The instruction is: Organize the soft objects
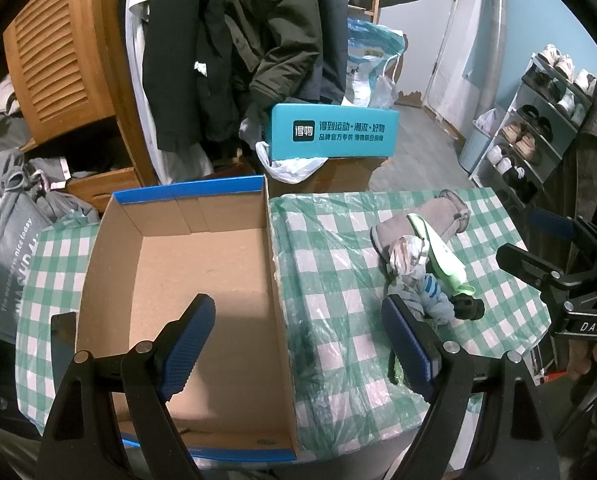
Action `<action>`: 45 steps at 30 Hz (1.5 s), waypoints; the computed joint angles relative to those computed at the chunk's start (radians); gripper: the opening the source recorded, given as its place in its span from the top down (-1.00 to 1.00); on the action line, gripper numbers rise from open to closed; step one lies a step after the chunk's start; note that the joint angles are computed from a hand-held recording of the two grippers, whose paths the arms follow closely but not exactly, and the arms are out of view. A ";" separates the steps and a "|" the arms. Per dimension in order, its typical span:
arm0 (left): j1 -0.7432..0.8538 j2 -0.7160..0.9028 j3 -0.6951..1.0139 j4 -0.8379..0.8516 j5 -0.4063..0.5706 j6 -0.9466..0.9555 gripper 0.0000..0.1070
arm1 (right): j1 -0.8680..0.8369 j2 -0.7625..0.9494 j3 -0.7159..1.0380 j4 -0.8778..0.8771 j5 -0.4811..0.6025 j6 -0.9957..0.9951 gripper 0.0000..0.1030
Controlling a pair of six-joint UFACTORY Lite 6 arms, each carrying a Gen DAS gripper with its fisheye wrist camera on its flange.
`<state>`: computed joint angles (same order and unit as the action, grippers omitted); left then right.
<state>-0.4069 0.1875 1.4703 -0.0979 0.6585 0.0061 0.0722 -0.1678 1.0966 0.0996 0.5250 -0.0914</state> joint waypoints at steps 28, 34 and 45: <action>-0.003 0.007 0.011 0.006 0.007 -0.008 -0.62 | -0.005 0.003 0.003 0.007 0.006 -0.008 -0.95; -0.003 0.007 0.010 0.006 0.004 -0.009 -0.62 | -0.009 0.003 0.003 0.011 0.008 -0.015 -0.95; -0.002 0.011 0.017 0.005 0.010 -0.007 -0.62 | -0.011 0.003 0.003 0.013 0.010 -0.019 -0.95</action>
